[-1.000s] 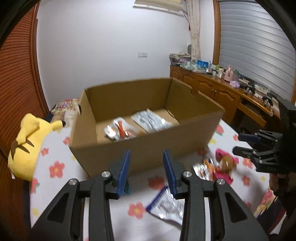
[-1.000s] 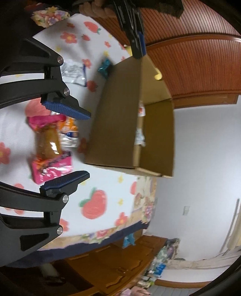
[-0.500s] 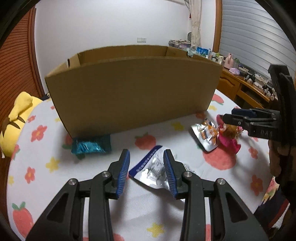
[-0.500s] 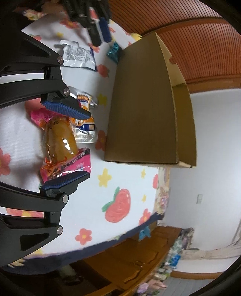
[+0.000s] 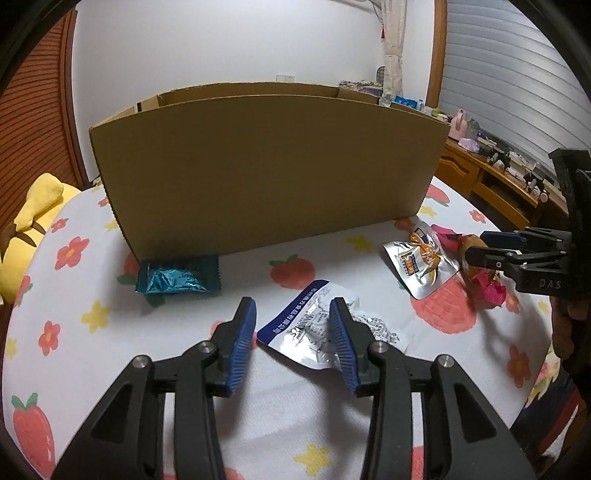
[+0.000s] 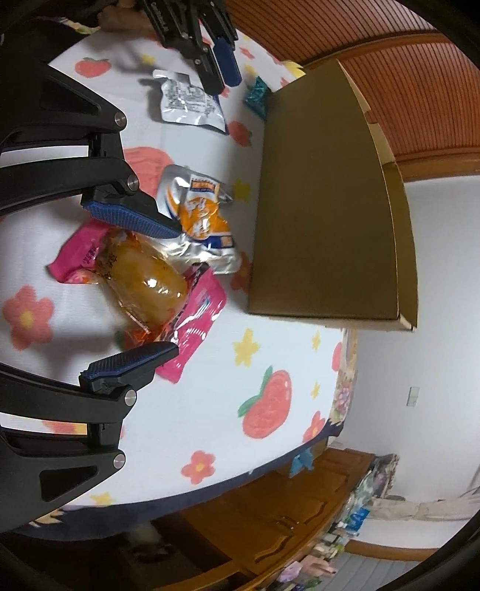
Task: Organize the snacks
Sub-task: 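Lower the left tool to the silver foil pouch while the right tool approaches the pink-orange snack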
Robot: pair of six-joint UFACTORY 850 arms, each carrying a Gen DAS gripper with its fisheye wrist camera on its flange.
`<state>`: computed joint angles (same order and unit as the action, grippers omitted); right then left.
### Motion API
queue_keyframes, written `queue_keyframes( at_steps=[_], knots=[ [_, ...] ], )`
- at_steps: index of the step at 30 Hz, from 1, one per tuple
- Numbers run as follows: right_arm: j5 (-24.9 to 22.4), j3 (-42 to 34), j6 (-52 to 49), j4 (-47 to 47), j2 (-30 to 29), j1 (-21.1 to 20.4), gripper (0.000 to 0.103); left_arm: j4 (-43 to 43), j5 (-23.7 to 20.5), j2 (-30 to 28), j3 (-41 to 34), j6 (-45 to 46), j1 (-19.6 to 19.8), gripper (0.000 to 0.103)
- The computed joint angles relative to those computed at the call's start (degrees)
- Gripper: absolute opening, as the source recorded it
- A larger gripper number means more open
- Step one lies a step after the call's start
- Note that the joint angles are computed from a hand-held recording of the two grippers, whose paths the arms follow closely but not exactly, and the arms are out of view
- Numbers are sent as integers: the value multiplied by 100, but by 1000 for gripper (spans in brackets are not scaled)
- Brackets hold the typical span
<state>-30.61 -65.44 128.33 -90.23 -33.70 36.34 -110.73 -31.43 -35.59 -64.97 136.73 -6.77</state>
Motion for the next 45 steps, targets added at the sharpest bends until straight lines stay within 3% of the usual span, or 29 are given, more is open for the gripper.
queue_keyframes(
  at_steps=[11,18,22,24,26,28,39,45],
  knots=[
    [-58,17,-46,279,3,-4,70,-31,9,-18,-15,5,-7,46],
    [357,50,440,-61,-51,-172,71,-30,17,-18,-18,-9,-11,47],
    [248,-6,364,-134,-117,-152,71,-29,19,-17,-19,-12,-13,48],
    [243,27,530,-349,-110,-143,66,-49,22,-19,-20,10,-8,48],
    [222,80,720,-536,-90,-134,52,-55,24,-22,-22,15,-7,49],
    [145,98,795,-571,-92,-113,45,-60,25,-21,-21,24,-8,50],
    [62,65,775,-567,-140,-87,44,-273,-52,16,27,100,39,52],
    [21,18,618,-430,-172,-68,44,97,-140,214,207,-323,85,52]
  ],
)
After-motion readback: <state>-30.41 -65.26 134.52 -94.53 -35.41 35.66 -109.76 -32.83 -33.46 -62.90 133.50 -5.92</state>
